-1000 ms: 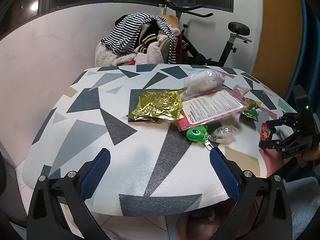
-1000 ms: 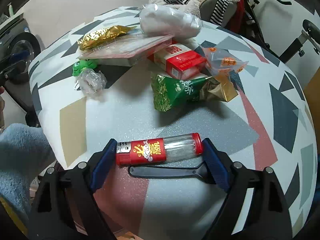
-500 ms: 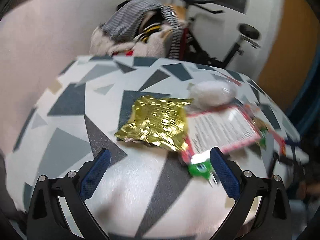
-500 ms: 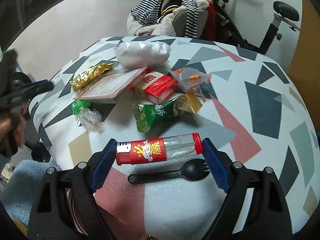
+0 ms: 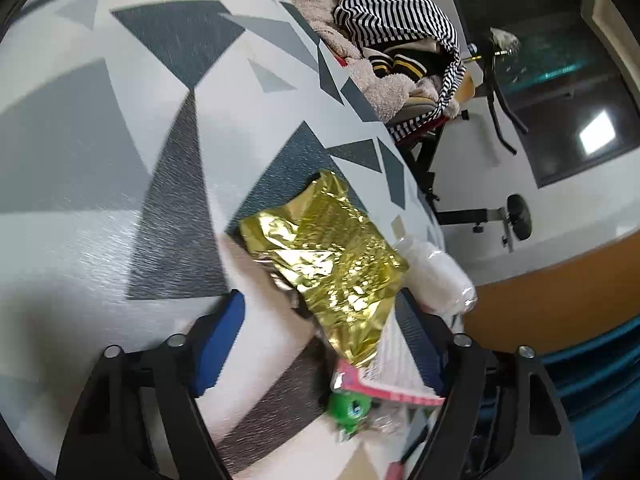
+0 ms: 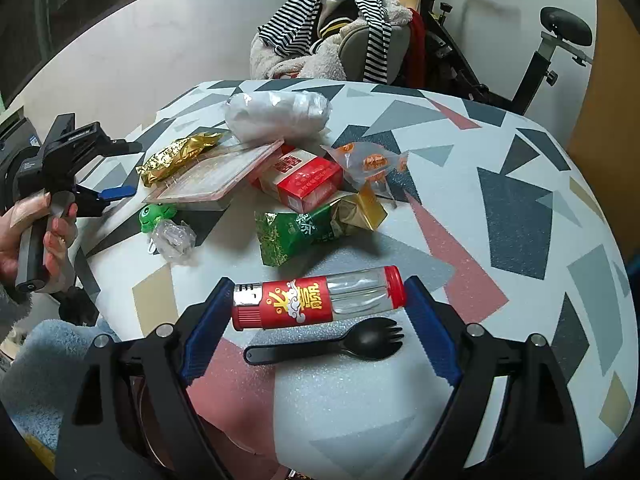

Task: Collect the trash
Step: 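Grasp the gold foil wrapper with the left gripper while the right gripper holds the tube, then carry the foil wrapper over the bin with the left gripper and release it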

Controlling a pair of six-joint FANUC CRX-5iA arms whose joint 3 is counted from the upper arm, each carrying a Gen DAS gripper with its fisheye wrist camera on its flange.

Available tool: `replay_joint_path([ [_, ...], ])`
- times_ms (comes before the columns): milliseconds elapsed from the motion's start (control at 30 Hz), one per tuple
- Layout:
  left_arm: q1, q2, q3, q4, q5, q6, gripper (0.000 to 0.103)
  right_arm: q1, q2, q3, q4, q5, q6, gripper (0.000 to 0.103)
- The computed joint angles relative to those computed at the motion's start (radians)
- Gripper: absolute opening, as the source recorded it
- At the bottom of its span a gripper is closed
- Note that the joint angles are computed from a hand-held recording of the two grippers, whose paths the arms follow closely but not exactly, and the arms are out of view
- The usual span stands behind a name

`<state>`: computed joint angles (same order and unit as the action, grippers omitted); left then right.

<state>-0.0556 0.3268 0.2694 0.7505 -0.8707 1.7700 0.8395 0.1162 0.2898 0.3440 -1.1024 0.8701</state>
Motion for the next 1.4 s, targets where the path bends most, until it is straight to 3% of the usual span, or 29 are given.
replay_joint_path([
  [100,-0.005,0.014,0.044,-0.070,0.002,0.044,0.064,-0.002,-0.001,-0.003,-0.002,0.006,-0.003,0.084],
  [200,-0.012,0.028,0.167,-0.286,-0.035,0.100,0.064,-0.003,-0.008,-0.010,0.003,0.015,-0.006,0.084],
  [267,-0.030,0.058,0.281,-0.424,-0.092,0.044,0.083,-0.004,-0.012,-0.016,0.006,0.020,-0.003,0.084],
  [333,-0.047,0.086,0.356,-0.481,-0.122,-0.058,0.091,-0.006,-0.014,-0.020,0.008,0.023,0.001,0.084],
  [467,-0.063,0.195,0.536,-0.509,-0.253,-0.257,0.092,-0.016,-0.009,-0.017,0.002,0.020,-0.004,0.084],
  [600,-0.053,0.293,0.670,-0.502,-0.361,-0.283,0.092,-0.019,-0.005,-0.013,-0.001,0.024,-0.005,0.084],
  [733,-0.043,0.370,0.760,-0.446,-0.453,-0.300,0.083,-0.020,0.003,-0.005,-0.005,0.010,0.005,0.084],
  [800,-0.049,0.369,0.761,-0.451,-0.451,-0.332,0.074,-0.021,0.005,-0.003,-0.007,0.006,0.005,0.084],
  [833,-0.047,0.360,0.737,-0.429,-0.435,-0.350,0.058,-0.022,0.006,-0.002,-0.006,0.006,0.004,0.084],
  [933,-0.047,0.326,0.685,-0.412,-0.389,-0.350,0.044,-0.020,0.008,0.002,-0.005,0.001,-0.003,0.084],
  [1167,-0.047,0.192,0.528,-0.387,-0.287,-0.387,0.043,-0.003,0.006,0.017,0.017,-0.004,-0.008,0.084],
  [1400,-0.080,0.022,0.340,-0.335,-0.223,-0.507,0.043,0.041,-0.021,0.011,0.061,-0.003,-0.042,0.084],
])
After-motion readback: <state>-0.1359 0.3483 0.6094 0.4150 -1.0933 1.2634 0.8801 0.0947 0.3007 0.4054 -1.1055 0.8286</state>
